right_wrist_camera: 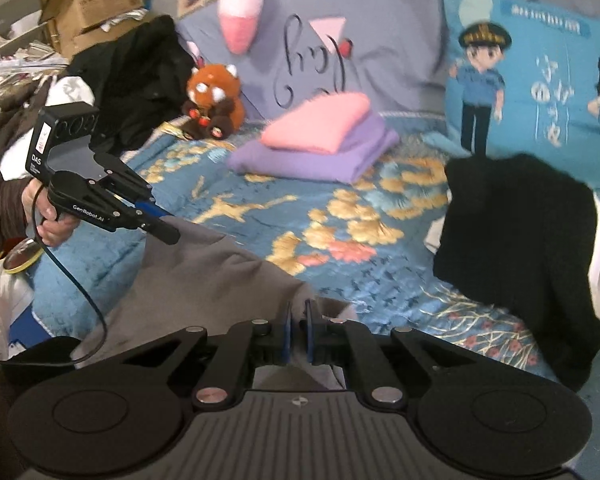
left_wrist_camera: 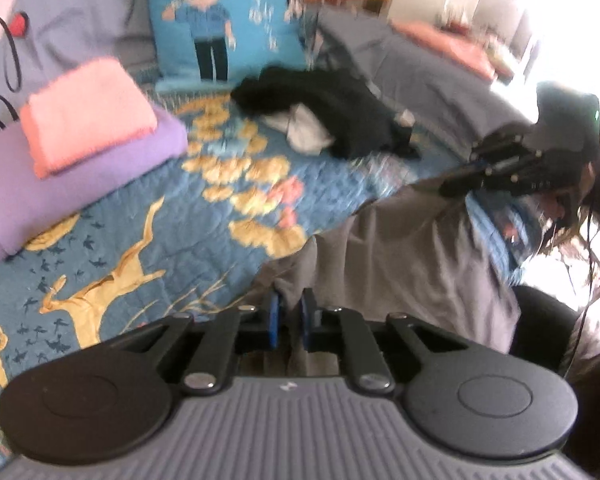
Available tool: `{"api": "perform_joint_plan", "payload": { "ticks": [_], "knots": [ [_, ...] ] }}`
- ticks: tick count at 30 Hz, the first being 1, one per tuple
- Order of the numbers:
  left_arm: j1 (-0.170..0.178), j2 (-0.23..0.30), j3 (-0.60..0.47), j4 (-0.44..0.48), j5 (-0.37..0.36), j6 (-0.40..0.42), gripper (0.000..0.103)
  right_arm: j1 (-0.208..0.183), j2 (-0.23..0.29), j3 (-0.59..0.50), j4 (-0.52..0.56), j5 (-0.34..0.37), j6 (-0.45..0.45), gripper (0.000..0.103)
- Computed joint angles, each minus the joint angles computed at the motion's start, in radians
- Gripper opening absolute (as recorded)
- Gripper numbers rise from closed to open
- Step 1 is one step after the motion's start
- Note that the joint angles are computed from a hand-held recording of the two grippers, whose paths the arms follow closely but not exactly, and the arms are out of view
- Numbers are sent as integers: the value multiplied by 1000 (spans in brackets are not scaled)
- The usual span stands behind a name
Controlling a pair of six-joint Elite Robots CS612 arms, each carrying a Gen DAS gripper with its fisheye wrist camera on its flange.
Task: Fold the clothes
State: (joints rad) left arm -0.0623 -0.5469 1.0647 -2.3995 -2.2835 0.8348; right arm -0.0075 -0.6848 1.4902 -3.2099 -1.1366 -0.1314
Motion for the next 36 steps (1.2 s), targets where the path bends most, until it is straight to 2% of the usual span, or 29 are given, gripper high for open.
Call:
{"api": "perform_joint_plan", "payload": {
  "ticks": [4,8,12,14,16,22,24,27,29,30,31,33,36],
  "knots": [
    [15,-61,109,-85,-62,-13,11,3,-47,66,-50,2,-37,7],
    [33,-123,204,-143,-117,-4,12,0,-96,128,-95,45,-74,7],
    [42,-150,229,-163,-126,-19,12,-12,-102,129,-110,77,-19,7],
    [38,-136,201,-164,-95,-55,12,-19,-78,98,-106,72,38,7],
    [26,-99,141,-156,-40,-101,12,-23,-47,55,-84,67,90,7],
    [-18,28,-58,-99,130,-226,12,-25,58,-100,87,15,183,7],
    [-27,58,-99,-95,170,-288,12,-23,79,-124,107,-11,213,8],
    [-31,73,-106,-124,187,-340,12,-20,95,-134,102,-58,256,15],
    [-26,65,-87,-145,167,-349,13,-17,97,-127,54,-111,300,30],
    [-23,58,-74,-158,149,-352,15,-17,96,-120,24,-136,329,37],
    [-17,46,-57,-161,117,-343,25,-17,93,-112,-8,-160,356,38],
    [-11,12,-6,-187,68,-314,36,-18,81,-91,-51,-199,401,39],
    [-4,-53,86,-163,6,-212,48,-14,48,-30,-119,-207,404,40]
  ]
}}
